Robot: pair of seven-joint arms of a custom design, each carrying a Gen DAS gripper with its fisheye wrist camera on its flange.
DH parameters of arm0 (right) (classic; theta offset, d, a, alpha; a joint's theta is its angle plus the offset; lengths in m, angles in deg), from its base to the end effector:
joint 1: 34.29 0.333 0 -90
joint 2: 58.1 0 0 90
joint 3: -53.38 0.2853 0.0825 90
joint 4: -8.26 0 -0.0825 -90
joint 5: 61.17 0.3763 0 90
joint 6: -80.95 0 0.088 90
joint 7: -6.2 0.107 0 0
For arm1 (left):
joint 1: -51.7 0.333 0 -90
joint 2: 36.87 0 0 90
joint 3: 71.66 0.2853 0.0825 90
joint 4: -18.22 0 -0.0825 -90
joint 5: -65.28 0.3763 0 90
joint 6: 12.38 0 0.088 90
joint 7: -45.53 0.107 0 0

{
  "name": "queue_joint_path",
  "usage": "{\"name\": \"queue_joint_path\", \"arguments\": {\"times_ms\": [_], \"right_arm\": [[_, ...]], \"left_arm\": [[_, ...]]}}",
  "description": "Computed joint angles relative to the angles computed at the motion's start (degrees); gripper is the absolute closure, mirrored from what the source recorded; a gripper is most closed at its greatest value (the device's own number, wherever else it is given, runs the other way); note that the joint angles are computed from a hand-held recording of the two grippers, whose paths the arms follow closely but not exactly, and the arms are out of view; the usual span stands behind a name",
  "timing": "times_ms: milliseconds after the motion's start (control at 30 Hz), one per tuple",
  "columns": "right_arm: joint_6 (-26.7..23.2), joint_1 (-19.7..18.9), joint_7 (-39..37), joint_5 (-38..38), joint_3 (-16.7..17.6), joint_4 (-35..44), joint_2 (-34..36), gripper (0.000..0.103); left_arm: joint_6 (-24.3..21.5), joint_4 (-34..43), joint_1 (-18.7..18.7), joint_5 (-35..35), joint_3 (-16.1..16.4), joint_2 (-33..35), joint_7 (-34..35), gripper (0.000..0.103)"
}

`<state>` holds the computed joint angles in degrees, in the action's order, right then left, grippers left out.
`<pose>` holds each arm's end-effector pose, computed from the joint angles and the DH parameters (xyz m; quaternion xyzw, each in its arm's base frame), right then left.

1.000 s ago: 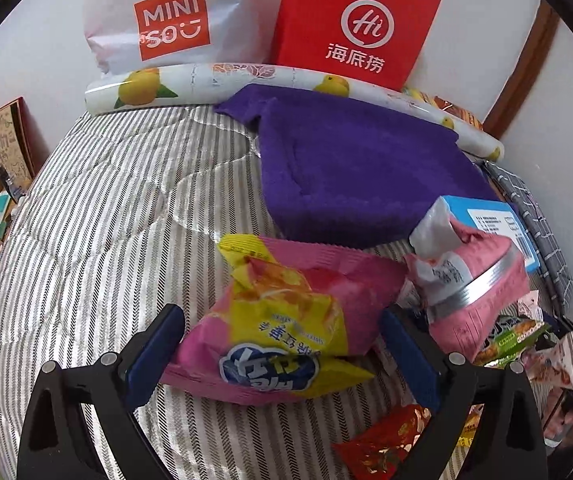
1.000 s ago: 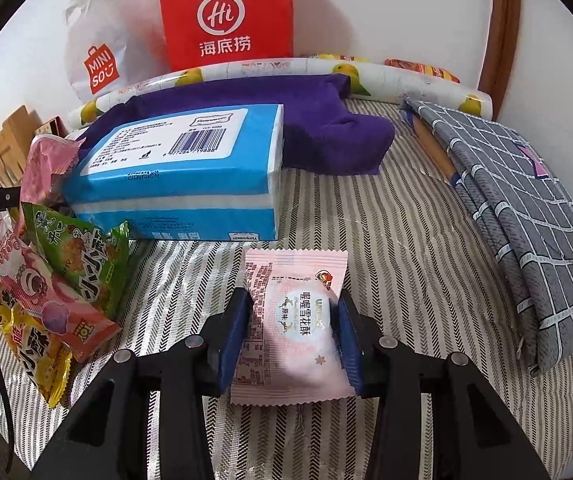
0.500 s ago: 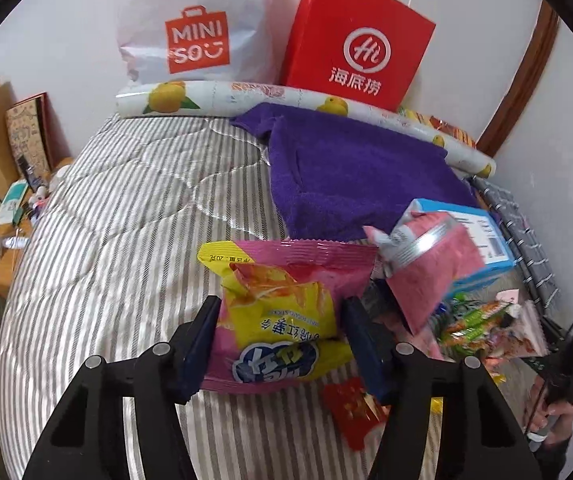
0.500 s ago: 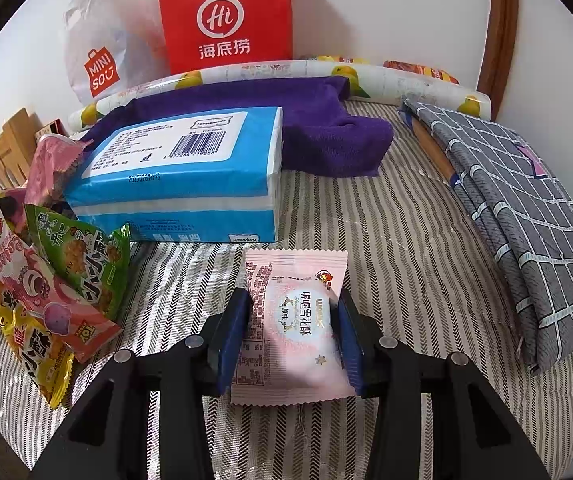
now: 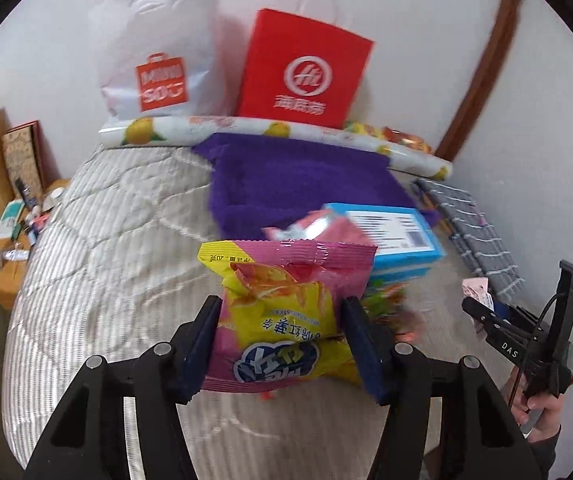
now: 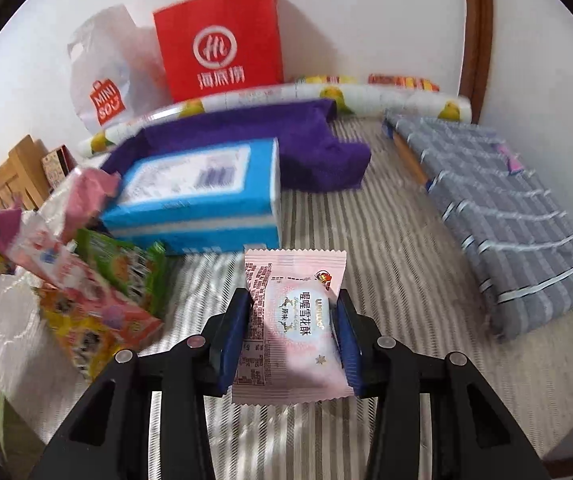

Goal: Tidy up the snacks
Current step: 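Carry both snacks onto the purple towel and open the right tool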

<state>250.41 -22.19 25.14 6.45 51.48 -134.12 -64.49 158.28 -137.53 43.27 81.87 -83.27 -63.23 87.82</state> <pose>0.4771 0.0230 0.3426 -0.7553 0.5541 -0.1661 0.3082 0.3942 -0.1640 0.4200 -0.7235 0.5907 -0.3090 0.1795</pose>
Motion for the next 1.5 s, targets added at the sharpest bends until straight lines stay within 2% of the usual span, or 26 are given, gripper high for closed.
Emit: {"name": "queue_joint_path", "arguments": {"times_ms": [300, 467, 567, 733, 900, 1000, 1167, 1333, 1500], "right_arm": [[-2.32, 0.33, 11.40, -12.24, -0.74, -3.34, -9.58, 0.061], [-3.67, 1.43, 15.94, -16.94, -1.91, -1.03, -10.29, 0.061], [-3.46, 2.70, 16.17, -16.66, -2.68, 1.65, -8.91, 0.061], [-1.91, 2.24, 19.19, -19.19, -1.49, 7.92, -3.58, 0.061], [-4.94, -0.24, 25.90, -24.26, 0.20, 18.15, 4.22, 0.061], [-5.00, -1.24, 25.73, -24.40, 1.70, 23.71, 8.50, 0.061], [-6.63, -2.77, 27.59, -26.17, 4.19, 33.44, 16.09, 0.061], [-6.95, -3.37, 30.10, -29.51, 6.23, 40.39, 23.26, 0.061], [-8.16, -2.87, 34.69, -36.47, 6.24, 48.19, 30.84, 0.061]], "left_arm": [[0.22, 8.05, -4.65, -3.49, 1.92, 6.53, 3.85, 0.044], [-1.06, 13.64, -3.87, -3.52, 1.26, 10.10, 5.58, 0.044], [-1.44, 16.90, -3.01, -3.01, 0.99, 12.50, 6.31, 0.044], [-3.07, 22.93, -1.58, -2.85, 1.36, 17.37, 7.40, 0.044], [-6.64, 30.22, 0.36, -0.95, 1.60, 22.70, 7.97, 0.044], [-7.46, 34.41, 0.80, -2.83, 2.15, 26.07, 11.15, 0.044], [-9.47, 42.33, 1.77, 1.83, 3.06, 32.26, 9.44, 0.044], [-11.67, 48.90, 2.64, 1.40, 3.46, 38.20, 11.70, 0.044], [-12.45, 53.56, 3.24, 1.22, 4.38, 42.67, 12.59, 0.044]]}}
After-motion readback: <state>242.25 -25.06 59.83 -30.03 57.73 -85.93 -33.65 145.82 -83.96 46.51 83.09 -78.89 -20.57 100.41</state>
